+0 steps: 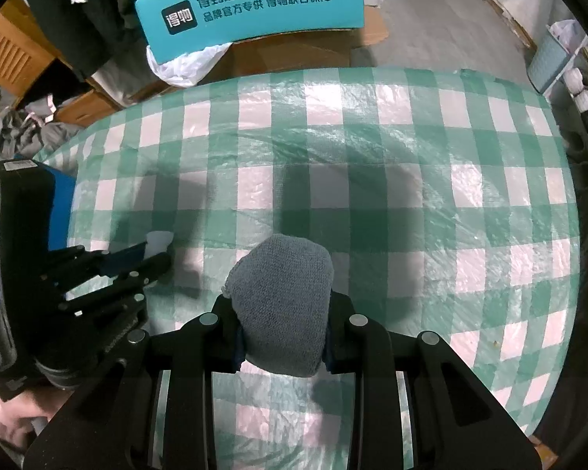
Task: Organize soft objects
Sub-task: 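Close the left tool on the small white item while the right tool holds the grey sock ball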
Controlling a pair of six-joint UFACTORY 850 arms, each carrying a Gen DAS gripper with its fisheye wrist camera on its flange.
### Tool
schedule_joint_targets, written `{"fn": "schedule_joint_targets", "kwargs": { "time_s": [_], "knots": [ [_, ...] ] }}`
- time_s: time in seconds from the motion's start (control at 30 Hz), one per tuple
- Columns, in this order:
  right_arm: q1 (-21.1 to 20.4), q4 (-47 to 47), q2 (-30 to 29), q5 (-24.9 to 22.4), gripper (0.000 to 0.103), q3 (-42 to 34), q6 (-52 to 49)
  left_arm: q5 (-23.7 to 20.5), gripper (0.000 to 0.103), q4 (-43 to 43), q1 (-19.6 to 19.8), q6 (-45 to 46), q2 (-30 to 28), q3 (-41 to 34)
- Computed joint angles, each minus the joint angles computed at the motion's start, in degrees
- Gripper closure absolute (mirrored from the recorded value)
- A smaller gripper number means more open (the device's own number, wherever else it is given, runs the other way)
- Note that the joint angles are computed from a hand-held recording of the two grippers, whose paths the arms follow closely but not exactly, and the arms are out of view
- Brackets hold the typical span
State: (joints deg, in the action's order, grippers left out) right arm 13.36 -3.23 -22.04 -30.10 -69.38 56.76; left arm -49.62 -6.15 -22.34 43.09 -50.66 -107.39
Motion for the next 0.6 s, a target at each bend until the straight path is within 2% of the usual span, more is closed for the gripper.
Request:
{"fn": "schedule_joint_targets", "kwargs": {
  "time_s": [0.37,0.6],
  "knots": [
    [2.14,-5.51,1.39,-2.72,0.077,-2.06,3.07,1.61,0.088,-4.89,0.92,5.08,7.44,5.92],
    [4.15,-9.54,2.91,-3.66,0.077,-2.03,7.41,4.52,0.088,-6.18,2.07,7.35,10.61,8.29]
  ]
}}
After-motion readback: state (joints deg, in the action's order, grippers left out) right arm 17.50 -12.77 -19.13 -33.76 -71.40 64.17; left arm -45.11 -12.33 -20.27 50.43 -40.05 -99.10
